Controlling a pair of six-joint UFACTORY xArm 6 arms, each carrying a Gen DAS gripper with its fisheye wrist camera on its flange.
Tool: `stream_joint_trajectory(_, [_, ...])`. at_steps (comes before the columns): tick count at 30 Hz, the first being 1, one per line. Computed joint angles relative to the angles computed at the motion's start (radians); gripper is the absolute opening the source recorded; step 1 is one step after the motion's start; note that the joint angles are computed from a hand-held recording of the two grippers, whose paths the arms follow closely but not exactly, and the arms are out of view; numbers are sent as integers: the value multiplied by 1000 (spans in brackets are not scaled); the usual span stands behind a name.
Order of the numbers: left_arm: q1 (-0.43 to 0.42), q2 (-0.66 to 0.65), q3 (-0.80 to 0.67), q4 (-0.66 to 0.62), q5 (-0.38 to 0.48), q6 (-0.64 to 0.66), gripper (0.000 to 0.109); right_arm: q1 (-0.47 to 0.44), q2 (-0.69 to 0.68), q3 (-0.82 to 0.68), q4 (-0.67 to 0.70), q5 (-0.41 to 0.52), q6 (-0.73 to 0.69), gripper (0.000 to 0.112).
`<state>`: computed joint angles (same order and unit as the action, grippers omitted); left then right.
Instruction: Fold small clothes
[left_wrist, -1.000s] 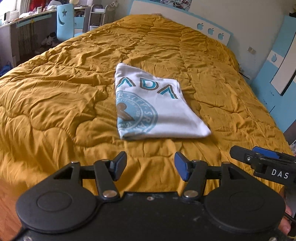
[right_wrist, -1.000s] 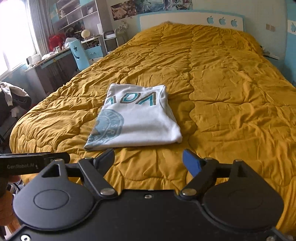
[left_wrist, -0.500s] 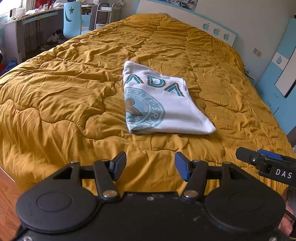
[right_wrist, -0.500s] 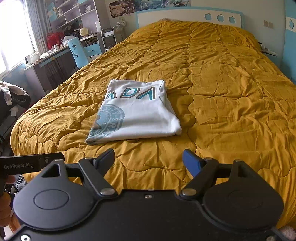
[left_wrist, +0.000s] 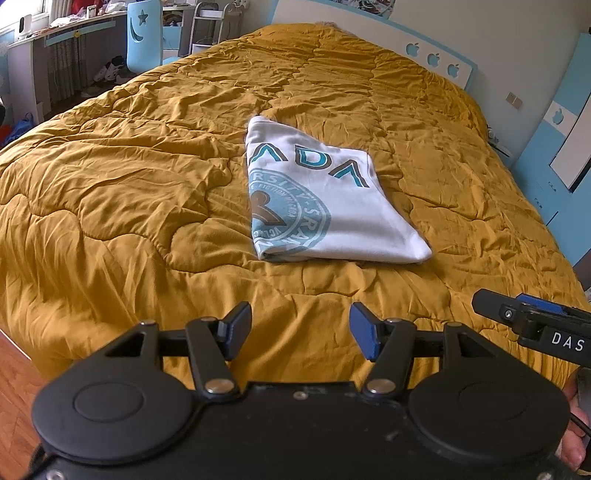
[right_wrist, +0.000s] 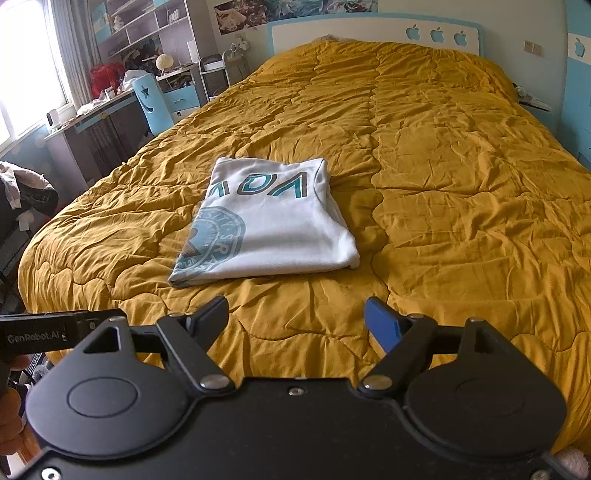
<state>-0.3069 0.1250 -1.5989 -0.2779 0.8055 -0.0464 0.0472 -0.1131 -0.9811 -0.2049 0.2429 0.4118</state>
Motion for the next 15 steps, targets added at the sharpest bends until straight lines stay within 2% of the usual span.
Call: stream_joint_trajectory(15, [-5, -5, 6, 7, 1, 1, 61, 1, -10, 12, -20, 7, 17, 81])
